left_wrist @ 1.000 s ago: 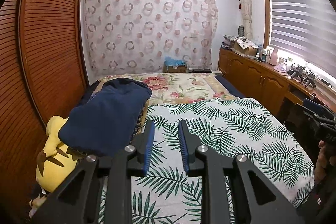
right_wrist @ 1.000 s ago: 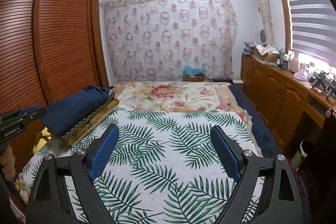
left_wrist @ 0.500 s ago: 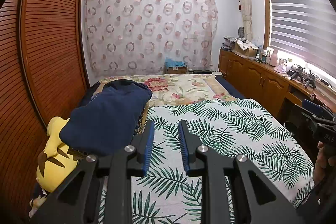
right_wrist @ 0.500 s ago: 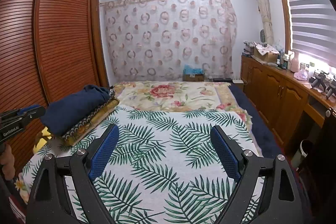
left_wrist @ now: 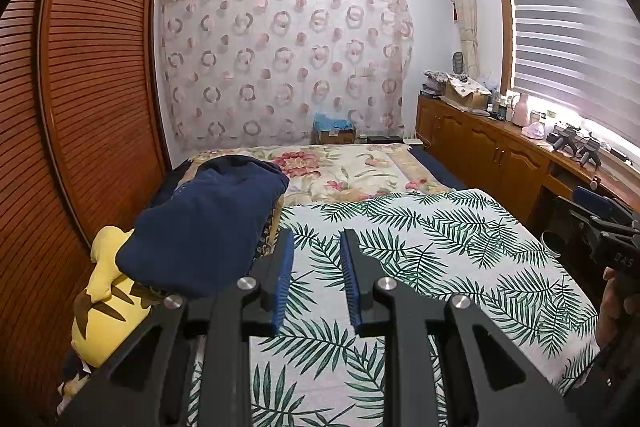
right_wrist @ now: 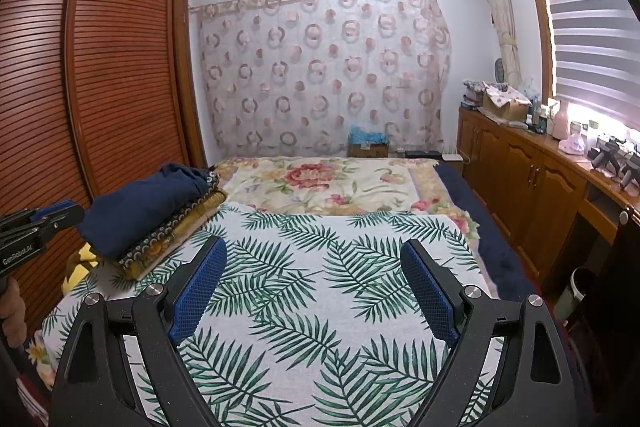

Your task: Fold small clothes

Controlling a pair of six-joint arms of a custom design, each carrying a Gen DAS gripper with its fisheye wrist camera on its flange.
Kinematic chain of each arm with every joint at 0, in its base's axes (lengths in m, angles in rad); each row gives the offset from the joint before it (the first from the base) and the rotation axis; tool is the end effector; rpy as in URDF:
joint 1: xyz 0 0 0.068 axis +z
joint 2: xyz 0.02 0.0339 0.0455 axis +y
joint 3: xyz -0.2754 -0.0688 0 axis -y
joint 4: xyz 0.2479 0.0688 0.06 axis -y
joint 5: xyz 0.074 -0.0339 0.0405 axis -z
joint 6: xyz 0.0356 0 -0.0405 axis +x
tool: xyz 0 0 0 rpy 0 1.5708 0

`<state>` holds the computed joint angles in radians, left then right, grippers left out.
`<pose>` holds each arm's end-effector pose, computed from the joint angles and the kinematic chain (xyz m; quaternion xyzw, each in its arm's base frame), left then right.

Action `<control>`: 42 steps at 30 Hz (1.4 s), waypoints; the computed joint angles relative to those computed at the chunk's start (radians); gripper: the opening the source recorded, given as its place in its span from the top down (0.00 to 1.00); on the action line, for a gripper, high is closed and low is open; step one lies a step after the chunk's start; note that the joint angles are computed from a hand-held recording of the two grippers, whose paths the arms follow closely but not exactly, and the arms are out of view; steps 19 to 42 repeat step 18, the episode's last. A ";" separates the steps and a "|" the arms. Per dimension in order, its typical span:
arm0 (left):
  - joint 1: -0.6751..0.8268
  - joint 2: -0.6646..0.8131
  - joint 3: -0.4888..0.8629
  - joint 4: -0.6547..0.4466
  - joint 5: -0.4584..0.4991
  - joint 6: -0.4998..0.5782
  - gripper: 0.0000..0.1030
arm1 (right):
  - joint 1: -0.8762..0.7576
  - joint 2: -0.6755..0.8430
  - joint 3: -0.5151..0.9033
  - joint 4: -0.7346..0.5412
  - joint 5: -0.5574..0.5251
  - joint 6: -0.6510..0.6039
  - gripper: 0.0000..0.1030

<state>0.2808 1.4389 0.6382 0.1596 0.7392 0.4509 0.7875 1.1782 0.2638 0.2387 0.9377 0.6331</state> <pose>0.2755 0.0545 0.1903 0.2322 0.8168 -0.1520 0.5059 0.1527 0.1127 0.1487 0.1329 0.8169 -0.0571 0.5583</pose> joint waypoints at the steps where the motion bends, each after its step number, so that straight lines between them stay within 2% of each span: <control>1: 0.000 0.000 0.001 -0.002 0.001 0.001 0.78 | 0.000 -0.001 0.001 0.000 0.000 0.000 0.12; 42: -0.001 -0.014 -0.006 -0.005 0.002 -0.001 0.78 | -0.005 0.011 -0.003 0.020 -0.001 -0.006 0.12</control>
